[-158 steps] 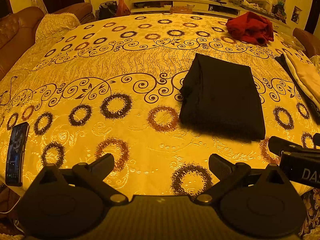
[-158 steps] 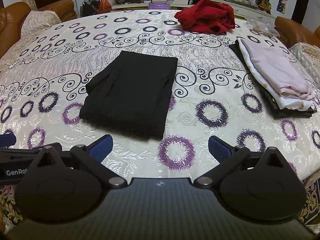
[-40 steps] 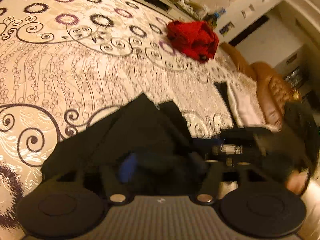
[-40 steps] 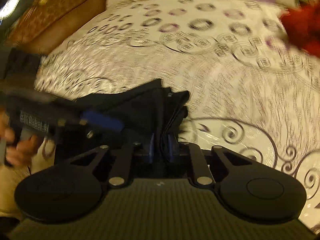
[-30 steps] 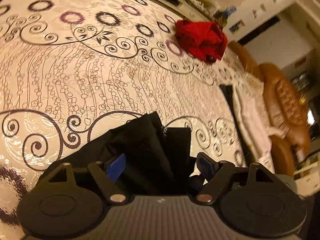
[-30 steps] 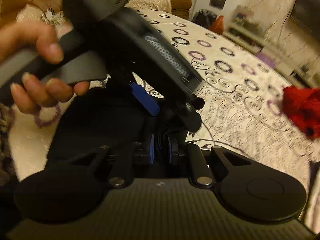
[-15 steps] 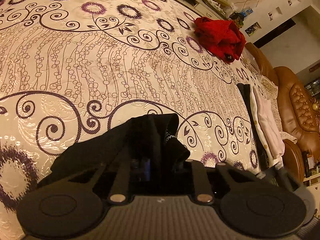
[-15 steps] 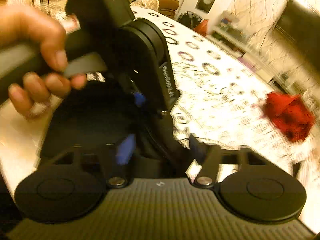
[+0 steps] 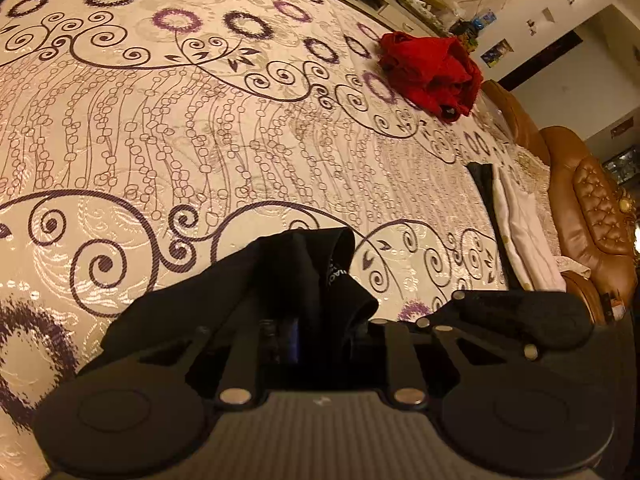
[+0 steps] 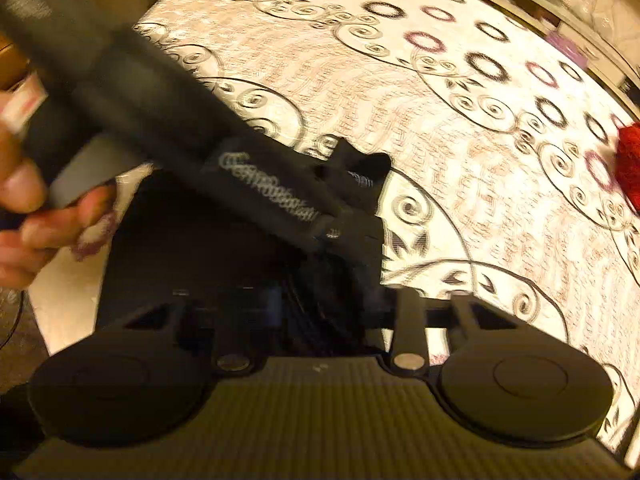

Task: Fold clothes
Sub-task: 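Lift the black garment with both grippers and carry it toward the pink-white stack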

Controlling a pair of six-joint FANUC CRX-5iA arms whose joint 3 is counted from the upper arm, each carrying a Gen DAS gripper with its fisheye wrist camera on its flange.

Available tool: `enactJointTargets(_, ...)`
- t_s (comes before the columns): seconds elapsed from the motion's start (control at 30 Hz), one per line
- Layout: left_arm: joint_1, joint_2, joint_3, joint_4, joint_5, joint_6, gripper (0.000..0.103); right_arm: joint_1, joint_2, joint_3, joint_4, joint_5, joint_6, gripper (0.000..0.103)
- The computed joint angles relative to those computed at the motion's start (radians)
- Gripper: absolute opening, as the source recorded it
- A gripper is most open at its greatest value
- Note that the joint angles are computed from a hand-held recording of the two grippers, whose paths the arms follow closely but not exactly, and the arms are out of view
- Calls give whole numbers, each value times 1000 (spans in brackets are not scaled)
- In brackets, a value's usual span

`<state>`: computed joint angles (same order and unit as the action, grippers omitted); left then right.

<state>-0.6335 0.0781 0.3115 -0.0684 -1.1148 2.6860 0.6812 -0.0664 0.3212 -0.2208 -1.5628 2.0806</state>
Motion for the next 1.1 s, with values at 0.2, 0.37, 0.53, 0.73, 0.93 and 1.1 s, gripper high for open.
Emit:
enactJointTargets(0.2, -115, -56, 56, -178, -163, 170, 72, -120, 56, 101, -121, -118, -149, 22)
enactJointTargets(0.37, -207, -134, -14, -242, -246, 384, 73, -337, 87, 119, -318, -127, -341, 19)
enactJointTargets(0.53, -185, -175, -114, -199, -129, 394, 73, -508, -3, -31, -455, -82, -440, 18)
enactJointTargets(0.73, -134, -115, -97, -114, -39, 255, 59, -644, -59, -123, -564, -60, -495, 18)
enactJointTargets(0.93, -134, -37, -9, -108, -119, 226, 23, -731, -41, -165, -669, -59, -506, 35)
enactJointTargets(1.1, -138, 41, 108, -123, -243, 148, 18, -724, -34, -160, -678, -48, -478, 50)
